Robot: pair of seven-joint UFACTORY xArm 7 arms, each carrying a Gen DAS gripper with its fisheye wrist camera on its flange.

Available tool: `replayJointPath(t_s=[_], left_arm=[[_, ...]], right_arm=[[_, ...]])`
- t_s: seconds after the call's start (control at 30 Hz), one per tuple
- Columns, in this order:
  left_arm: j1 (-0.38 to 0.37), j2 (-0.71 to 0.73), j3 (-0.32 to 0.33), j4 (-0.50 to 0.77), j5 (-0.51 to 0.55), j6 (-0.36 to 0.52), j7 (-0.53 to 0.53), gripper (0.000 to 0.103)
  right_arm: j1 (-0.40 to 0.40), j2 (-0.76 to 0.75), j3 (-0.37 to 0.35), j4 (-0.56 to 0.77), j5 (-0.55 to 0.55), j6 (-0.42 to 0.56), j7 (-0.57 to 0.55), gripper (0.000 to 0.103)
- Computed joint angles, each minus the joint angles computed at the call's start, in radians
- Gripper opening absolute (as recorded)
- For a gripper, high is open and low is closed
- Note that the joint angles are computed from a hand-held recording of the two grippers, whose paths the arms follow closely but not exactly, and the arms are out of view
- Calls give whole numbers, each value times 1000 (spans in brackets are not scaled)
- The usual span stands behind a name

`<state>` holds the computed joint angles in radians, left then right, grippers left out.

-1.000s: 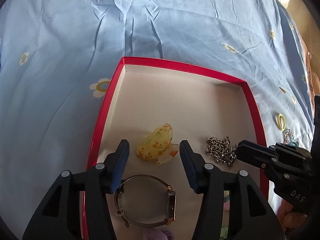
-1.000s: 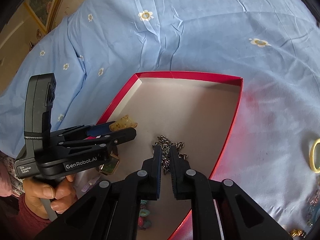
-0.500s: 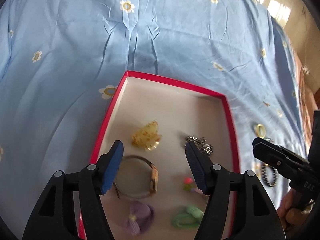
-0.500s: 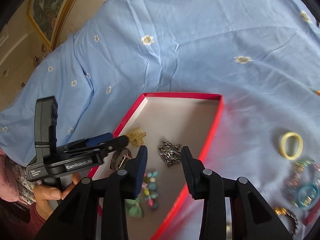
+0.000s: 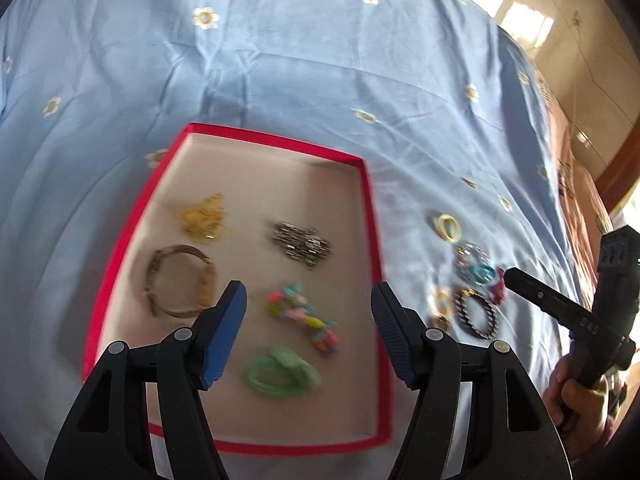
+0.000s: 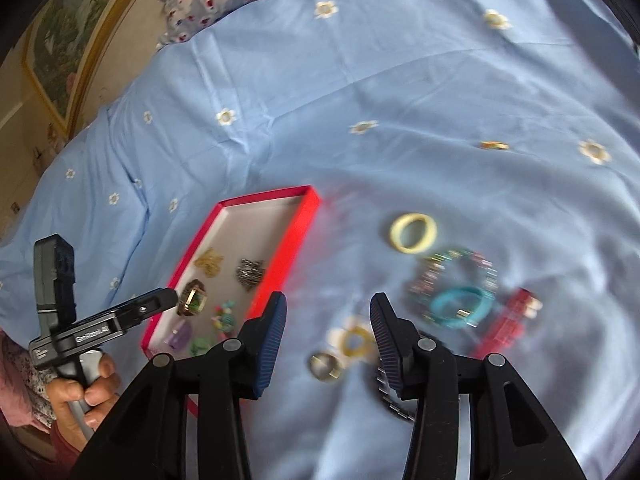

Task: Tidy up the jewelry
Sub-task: 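Move both tools back toward the remaining jewelry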

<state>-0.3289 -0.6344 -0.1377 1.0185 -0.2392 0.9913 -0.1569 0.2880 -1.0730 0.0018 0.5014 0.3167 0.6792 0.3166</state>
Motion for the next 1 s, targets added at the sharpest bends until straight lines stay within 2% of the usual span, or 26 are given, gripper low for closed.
replayJointPath(t_s=[0.2,0.5,0.7,1.0], left_arm=[[-48,0,-36,10,-20,10,5,64],[-106,23,-84,15,-26,27,-2,64],[-126,36,-101,16,-15,30,-8,64],[-145,65,-110,15,0,31,4,64]], right_arm=[[-69,-145,-15,-44,-47,125,15,48],[-119,-283,-30,-99,-58,242,27,48],[-140,-326,-34,-113,-62,277,24,48],[-149,-321,-41,-125,-55,268,17,48]])
